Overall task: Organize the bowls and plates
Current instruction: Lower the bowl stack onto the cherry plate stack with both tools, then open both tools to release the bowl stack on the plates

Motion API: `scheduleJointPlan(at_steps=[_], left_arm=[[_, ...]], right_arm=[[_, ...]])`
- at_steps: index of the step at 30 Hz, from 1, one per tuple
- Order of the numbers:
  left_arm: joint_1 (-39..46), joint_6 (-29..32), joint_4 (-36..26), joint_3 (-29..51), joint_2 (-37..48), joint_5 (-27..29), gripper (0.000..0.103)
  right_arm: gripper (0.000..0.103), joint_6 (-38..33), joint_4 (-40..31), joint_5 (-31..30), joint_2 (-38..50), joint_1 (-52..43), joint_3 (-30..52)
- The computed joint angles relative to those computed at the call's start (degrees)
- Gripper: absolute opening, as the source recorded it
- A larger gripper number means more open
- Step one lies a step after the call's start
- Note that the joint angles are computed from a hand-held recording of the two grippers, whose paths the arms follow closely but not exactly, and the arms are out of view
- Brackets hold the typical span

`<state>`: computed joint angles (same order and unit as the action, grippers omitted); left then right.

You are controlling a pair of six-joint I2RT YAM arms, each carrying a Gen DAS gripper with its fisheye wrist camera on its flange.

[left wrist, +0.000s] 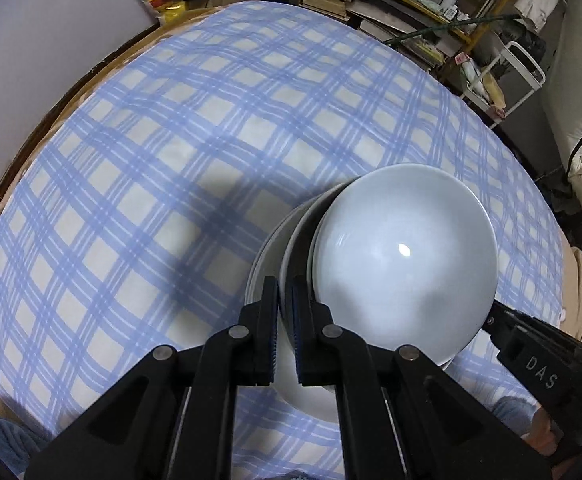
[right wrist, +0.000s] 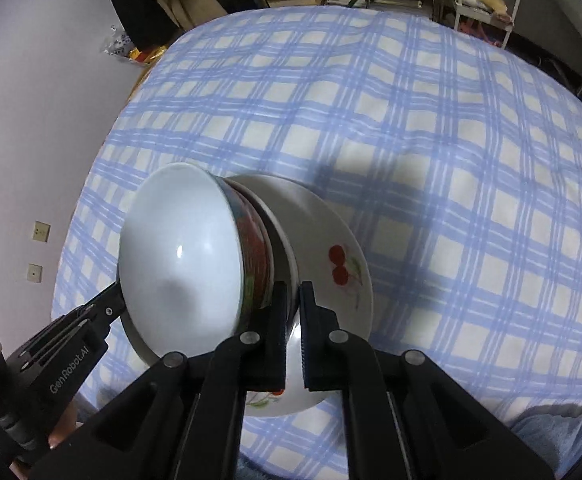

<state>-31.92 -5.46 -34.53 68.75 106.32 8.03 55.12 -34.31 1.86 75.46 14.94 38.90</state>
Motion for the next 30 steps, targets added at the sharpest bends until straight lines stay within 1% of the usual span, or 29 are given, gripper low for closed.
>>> scheduleJointPlan(at_steps=[2,7,9,11,17,19,22,24,26,28,29,30], left_arm=[[0.21,0.46,0.22,0.02,0.11,0.13,0.005],[-1.16,1.85,1.58,-1.41,-0.72,-2.78,0.006],[-1.32,2.1,1.67,-1.85,-1.22,-3.85,0.01],[-1.62,2.35,1.84,-2.68,-2.34,-4.84,0.012],[-2.0,2.42,1.44,-5.04,-7.1,-7.24,0.014],[-1.6,2.71,1.9,-6.6,-9.76,-8.04,0.014],[-1.32,3.67,2.08,-8.67,-14.33,-9.08,0.014],[-1.02,4.32,2.01,-10.18,-18.46,-9.57,0.015],[-0.52,4.97,1.55,-10.88,-21.3,-9.43,0.019],[-0.28,5.55,1.38,-12.12,-25.24,-10.27,0.023],[-0.36,5.84,1.65,-12.81,-27.06,-11.02,0.027],[-0.37,6.55,2.43,-14.05,-29.61,-11.51,0.033]], right_arm=[[0.007,-0.4,0.93,-0.17,-0.43,-0.48,-0.6],[0.007,-1.14,1.63,1.62,-1.32,0.79,-1.62],[0.007,-1.15,1.94,1.85,-1.97,1.0,-2.03],[0.007,-0.87,2.63,1.89,-2.69,1.28,-2.78],[0.007,1.25,0.62,3.01,-7.59,3.35,-4.04],[0.007,2.14,-1.1,3.76,-9.83,4.11,-3.96],[0.008,2.82,-3.01,1.98,-13.45,4.27,-4.1],[0.009,3.4,-4.86,3.37,-15.78,6.08,-3.65],[0.018,4.43,-8.41,7.92,-16.96,9.93,-1.74],[0.042,5.72,-11.09,11.21,-17.42,13.04,-0.06],[0.044,6.54,-12.39,13.31,-18.27,15.12,0.75],[0.045,7.44,-13.52,16.05,-19.33,17.65,1.47]])
